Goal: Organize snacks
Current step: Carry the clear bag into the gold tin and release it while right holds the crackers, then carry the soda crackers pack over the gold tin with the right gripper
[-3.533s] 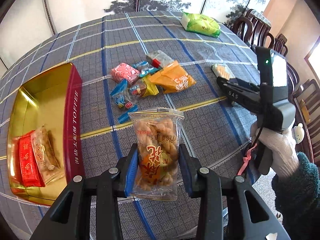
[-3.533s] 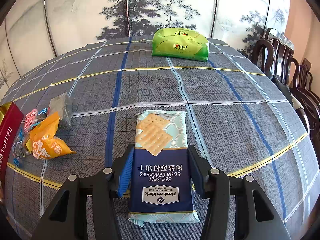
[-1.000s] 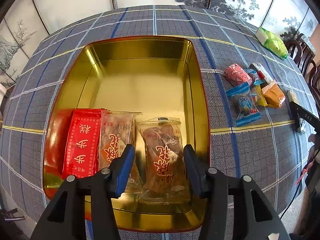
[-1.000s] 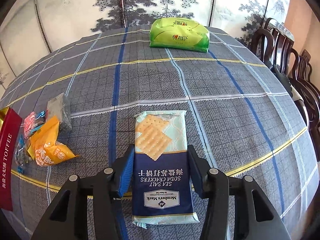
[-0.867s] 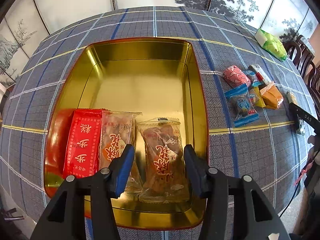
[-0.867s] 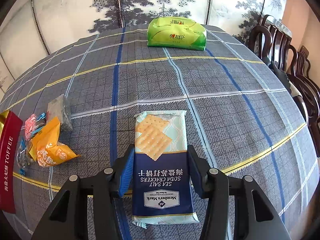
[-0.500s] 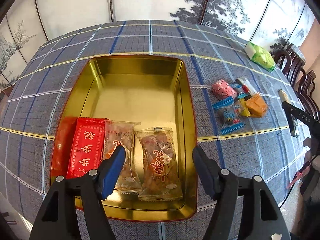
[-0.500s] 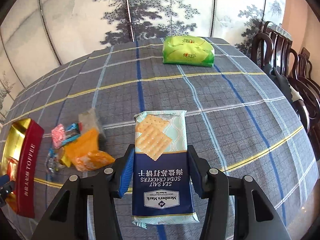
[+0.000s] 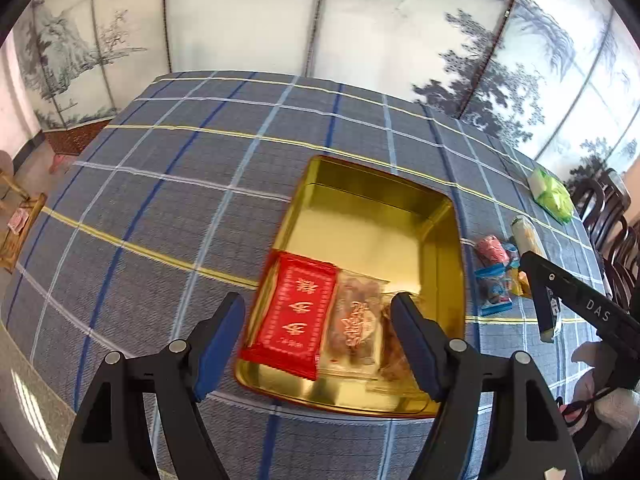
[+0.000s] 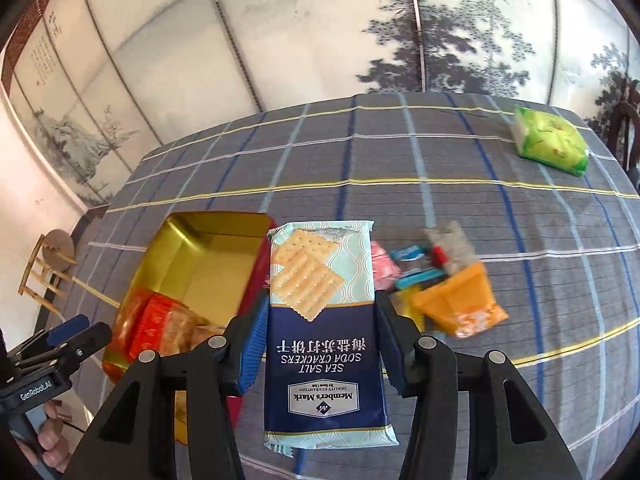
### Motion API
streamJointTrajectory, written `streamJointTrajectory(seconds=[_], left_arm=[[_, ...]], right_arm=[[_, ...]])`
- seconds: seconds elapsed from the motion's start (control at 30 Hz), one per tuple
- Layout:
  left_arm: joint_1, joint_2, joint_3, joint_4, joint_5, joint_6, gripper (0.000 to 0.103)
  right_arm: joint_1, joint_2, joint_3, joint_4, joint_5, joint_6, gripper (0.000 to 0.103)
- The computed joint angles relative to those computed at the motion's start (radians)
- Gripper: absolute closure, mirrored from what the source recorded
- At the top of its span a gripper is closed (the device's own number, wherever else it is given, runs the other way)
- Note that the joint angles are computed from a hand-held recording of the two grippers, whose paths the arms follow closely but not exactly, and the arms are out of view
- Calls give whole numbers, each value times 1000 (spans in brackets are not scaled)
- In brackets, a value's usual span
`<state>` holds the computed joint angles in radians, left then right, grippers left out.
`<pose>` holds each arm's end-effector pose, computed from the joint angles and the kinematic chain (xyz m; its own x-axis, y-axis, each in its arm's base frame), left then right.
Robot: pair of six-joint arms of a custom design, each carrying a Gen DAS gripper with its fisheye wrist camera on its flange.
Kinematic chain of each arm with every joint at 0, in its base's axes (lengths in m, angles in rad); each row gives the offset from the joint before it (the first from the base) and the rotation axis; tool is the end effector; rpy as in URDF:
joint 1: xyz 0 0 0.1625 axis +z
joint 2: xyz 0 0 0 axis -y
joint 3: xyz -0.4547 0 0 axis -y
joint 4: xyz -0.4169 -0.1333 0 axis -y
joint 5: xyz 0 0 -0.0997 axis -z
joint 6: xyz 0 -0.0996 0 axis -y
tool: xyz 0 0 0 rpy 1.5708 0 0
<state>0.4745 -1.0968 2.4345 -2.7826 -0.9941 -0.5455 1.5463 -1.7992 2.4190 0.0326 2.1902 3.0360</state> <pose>-0.2632 -0.3461 0.0661 -0.7332 0.4290 -0.5276 0.5873 0.7906 -0.1733 0.0696 -0.2421 0.2348 -0.7998 0.4145 0.4342 -0.0698 0.6542 -0.7531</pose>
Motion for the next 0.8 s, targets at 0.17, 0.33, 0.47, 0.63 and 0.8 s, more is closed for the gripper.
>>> streamJointTrajectory(seconds=[0.17, 0.33, 0.47, 0.63, 0.8], left_arm=[[34, -78, 22, 70, 51, -65, 31], [64, -135, 37, 121, 60, -103, 31], [63, -171, 53, 152, 78, -122, 31], [57, -212, 73, 201, 107, -164, 31], [68, -241, 83, 237, 110, -183, 31]], right_arm=[[101, 195, -56, -37, 18, 53, 52], [145, 368, -117, -44, 10, 106, 52], [166, 483, -165, -51, 21, 123, 52], [155, 564, -210, -34, 6, 165, 52], [176, 639, -260, -17, 31, 204, 52]])
